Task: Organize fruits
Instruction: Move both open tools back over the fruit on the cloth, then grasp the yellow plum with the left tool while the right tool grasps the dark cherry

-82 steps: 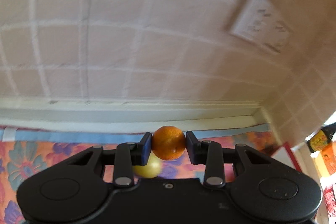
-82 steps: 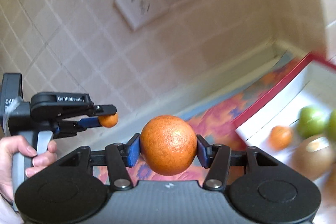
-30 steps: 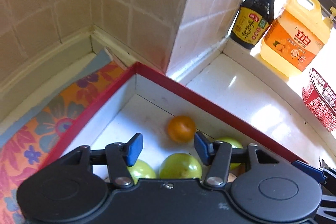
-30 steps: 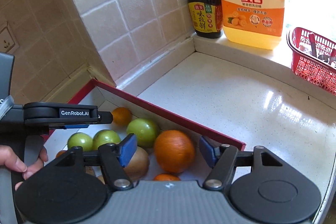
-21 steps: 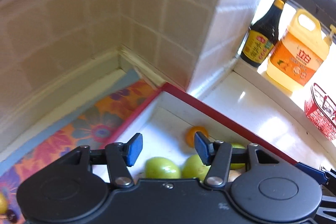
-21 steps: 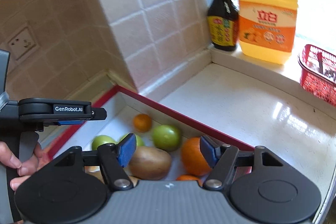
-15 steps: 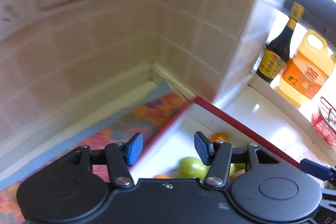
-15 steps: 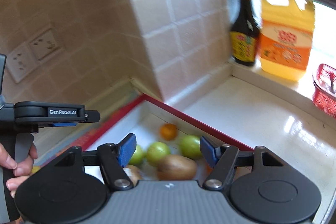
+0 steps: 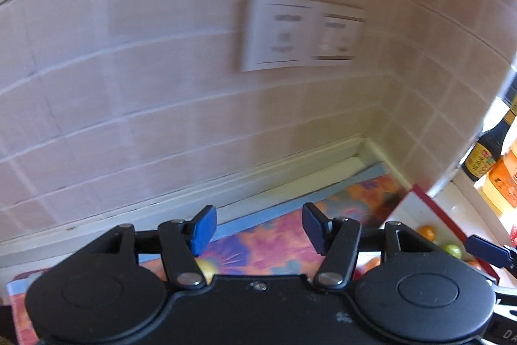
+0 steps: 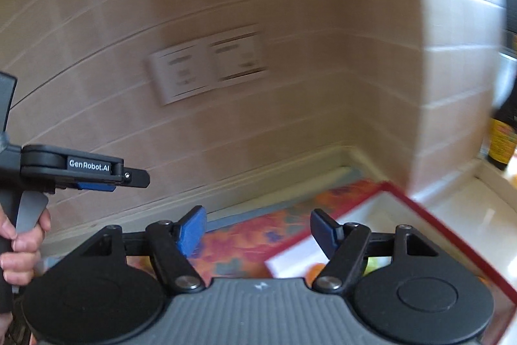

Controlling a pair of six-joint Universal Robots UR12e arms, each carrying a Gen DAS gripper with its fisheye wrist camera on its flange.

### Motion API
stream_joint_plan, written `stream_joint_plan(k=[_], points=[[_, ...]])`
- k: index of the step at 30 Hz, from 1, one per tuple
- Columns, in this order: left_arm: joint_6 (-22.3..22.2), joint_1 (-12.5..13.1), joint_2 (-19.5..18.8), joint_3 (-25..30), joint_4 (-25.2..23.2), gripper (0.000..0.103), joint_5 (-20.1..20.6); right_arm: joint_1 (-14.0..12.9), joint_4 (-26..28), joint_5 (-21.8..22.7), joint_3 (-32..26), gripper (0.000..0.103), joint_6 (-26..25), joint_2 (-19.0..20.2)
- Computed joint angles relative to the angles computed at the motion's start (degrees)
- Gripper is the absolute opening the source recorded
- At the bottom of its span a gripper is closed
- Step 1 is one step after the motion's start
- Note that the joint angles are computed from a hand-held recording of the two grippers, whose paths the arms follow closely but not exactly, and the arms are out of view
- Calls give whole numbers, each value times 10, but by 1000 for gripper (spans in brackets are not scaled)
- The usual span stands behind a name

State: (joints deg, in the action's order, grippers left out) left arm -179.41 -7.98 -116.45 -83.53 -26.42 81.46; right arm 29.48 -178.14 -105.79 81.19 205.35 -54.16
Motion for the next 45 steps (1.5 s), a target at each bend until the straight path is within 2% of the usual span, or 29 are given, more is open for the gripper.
stream_joint_plan(k=[5, 9, 15, 19, 24, 26, 29, 30, 31, 32, 35, 37, 40, 45], points=[[-5, 27, 8, -20, -5, 71, 4, 10, 31, 50, -61, 73, -39, 37], [-37, 51, 3, -27, -21, 71, -30, 14, 54, 93, -107, 73, -71, 71], [-58, 63, -35, -1, -64, 71, -75, 19, 118, 144, -171, 70, -143, 126], [-49, 65, -60, 17, -97, 71, -99, 15, 147, 175, -213, 66, -143, 161], [-37, 64, -81, 33, -131, 71, -106, 13, 168, 179, -245, 58, -146, 194], [-34, 64, -87, 36, -133, 71, -114, 14, 151, 177, -249, 57, -157, 201], [-35, 65, -92, 38, -132, 70, -127, 17, 138, 165, -251, 49, -185, 205], [-34, 64, -93, 40, -137, 66, -131, 17, 135, 165, -251, 41, -192, 205], [-31, 65, -94, 42, -140, 56, -139, 18, 133, 165, -249, 38, -198, 205], [-29, 66, -94, 42, -141, 54, -147, 19, 128, 162, -246, 37, -206, 203], [-14, 62, -92, 42, -141, 54, -137, 22, 118, 156, -237, 35, -221, 200], [-15, 62, -92, 44, -147, 54, -138, 23, 112, 152, -232, 28, -222, 198], [-22, 62, -96, 48, -166, 56, -140, 21, 108, 158, -228, 29, -217, 196], [-24, 58, -92, 39, -143, 55, -125, 21, 127, 159, -235, 29, -233, 199]])
